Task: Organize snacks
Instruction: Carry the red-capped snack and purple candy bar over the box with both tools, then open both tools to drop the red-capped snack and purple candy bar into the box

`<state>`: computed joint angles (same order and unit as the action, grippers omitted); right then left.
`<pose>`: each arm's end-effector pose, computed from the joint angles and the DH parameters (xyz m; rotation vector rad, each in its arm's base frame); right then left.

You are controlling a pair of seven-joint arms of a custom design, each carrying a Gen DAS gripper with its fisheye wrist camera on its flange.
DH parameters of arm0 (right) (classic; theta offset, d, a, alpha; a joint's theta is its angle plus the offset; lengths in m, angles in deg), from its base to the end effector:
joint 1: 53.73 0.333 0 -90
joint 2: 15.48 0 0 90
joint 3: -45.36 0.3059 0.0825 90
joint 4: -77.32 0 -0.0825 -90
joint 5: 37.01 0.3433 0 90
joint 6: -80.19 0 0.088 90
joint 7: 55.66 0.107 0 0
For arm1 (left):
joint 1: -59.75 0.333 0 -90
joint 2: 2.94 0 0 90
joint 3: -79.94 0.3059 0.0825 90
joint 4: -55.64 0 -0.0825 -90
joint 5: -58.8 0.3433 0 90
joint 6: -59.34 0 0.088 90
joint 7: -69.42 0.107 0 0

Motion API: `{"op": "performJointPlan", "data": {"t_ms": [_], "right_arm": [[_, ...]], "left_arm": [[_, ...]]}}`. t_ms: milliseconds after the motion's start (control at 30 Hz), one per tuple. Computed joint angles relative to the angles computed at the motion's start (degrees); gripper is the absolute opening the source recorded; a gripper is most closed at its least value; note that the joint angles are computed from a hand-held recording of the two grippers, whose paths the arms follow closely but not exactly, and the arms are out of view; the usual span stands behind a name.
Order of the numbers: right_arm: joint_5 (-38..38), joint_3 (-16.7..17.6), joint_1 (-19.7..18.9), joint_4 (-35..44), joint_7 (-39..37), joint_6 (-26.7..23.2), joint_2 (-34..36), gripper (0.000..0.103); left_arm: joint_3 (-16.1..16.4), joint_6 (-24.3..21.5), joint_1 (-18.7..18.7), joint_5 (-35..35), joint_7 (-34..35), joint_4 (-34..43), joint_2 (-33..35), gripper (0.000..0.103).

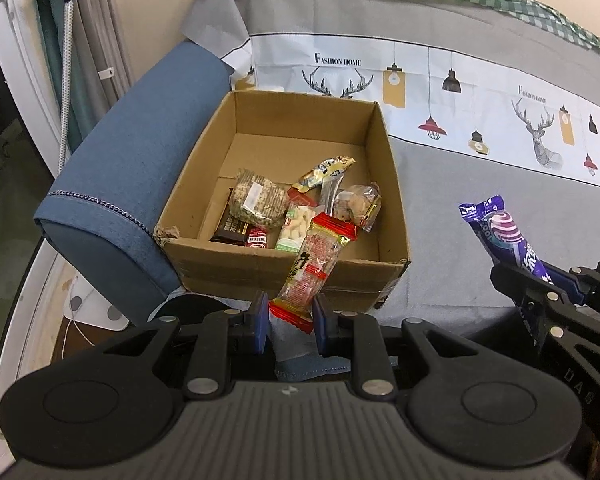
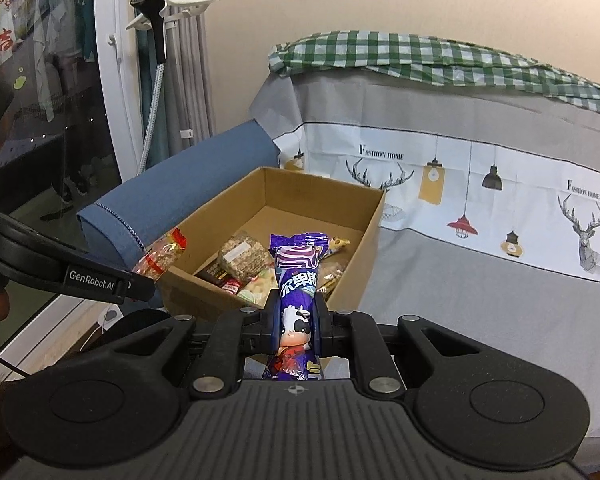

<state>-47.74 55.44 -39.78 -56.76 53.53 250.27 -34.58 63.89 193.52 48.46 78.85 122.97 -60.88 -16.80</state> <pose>0.4135 0.2093 0.5854 -1.7986 1.3647 -0.6577 0.4343 -0.2347 0.6060 -1.8091 1.8608 -0.5772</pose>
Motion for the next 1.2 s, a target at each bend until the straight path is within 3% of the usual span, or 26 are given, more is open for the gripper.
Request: {"op": "performJointPlan", "data": {"t_ms": [467,833,1200], "right_arm": [[0.22,-1.95,1.43,8.63,-3.06,-2.71,9.22,0.015],[2.32,-4.85,4.03,26.48,-6.2,-4.54,26.04,0.015],[6.94,-6.49,5.09,45.35,-9.9,-10.41,42.2,0.015]], "left_arm": [[2.99,-1.23,1.15,-1.24,5.16,10.03,9.59,0.025],[6.66,-6.25,0.71,0.28,8.57,28.65,25.9,0.026],[9.99,-13.15,-0.89,-1.18,13.49,47.58,41.76,0.026]]}}
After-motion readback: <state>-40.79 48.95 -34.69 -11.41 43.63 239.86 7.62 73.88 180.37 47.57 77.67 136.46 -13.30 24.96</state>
